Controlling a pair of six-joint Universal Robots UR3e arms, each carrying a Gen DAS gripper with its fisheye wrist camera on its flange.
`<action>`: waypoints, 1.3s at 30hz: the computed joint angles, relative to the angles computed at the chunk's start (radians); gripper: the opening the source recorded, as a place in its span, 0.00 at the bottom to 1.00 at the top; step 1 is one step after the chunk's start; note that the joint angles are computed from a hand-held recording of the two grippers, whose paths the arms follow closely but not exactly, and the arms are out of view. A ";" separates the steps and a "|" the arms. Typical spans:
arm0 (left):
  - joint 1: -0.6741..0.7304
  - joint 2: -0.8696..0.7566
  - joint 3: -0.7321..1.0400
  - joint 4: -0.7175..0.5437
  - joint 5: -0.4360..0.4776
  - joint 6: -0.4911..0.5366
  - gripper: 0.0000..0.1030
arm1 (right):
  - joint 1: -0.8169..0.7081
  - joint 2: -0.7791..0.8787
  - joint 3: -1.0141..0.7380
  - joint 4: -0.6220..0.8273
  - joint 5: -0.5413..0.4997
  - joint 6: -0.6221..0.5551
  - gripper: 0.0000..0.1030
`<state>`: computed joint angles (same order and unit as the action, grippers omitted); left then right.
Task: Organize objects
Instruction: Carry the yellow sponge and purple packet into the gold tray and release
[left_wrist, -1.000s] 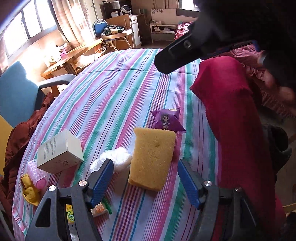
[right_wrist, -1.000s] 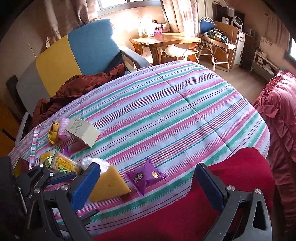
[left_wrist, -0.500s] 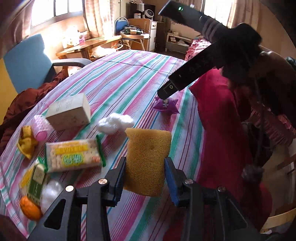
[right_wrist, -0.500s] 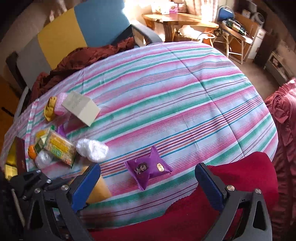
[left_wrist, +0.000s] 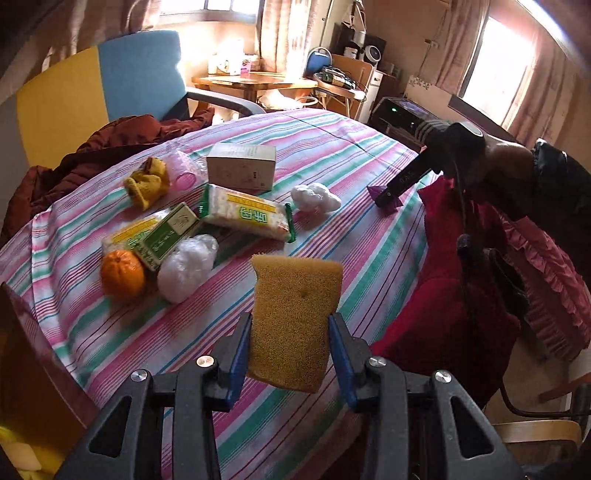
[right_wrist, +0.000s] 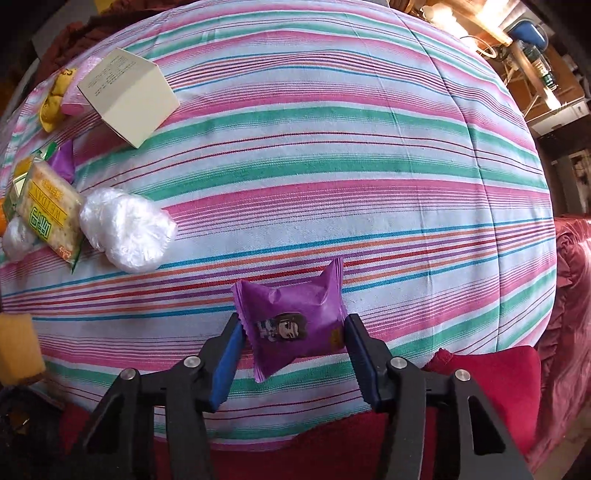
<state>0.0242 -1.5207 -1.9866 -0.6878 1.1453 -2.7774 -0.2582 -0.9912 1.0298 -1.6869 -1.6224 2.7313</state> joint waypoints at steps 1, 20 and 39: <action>0.020 0.030 -0.022 -0.002 -0.010 0.001 0.39 | -0.010 -0.024 0.030 -0.017 0.013 0.006 0.43; 1.070 0.870 -0.191 -0.936 -0.341 0.527 0.40 | 0.377 -0.274 0.116 -0.251 0.330 0.129 0.43; 1.476 0.585 -0.235 -0.570 -0.279 0.422 0.52 | 0.942 0.396 -0.686 0.007 0.477 0.248 0.45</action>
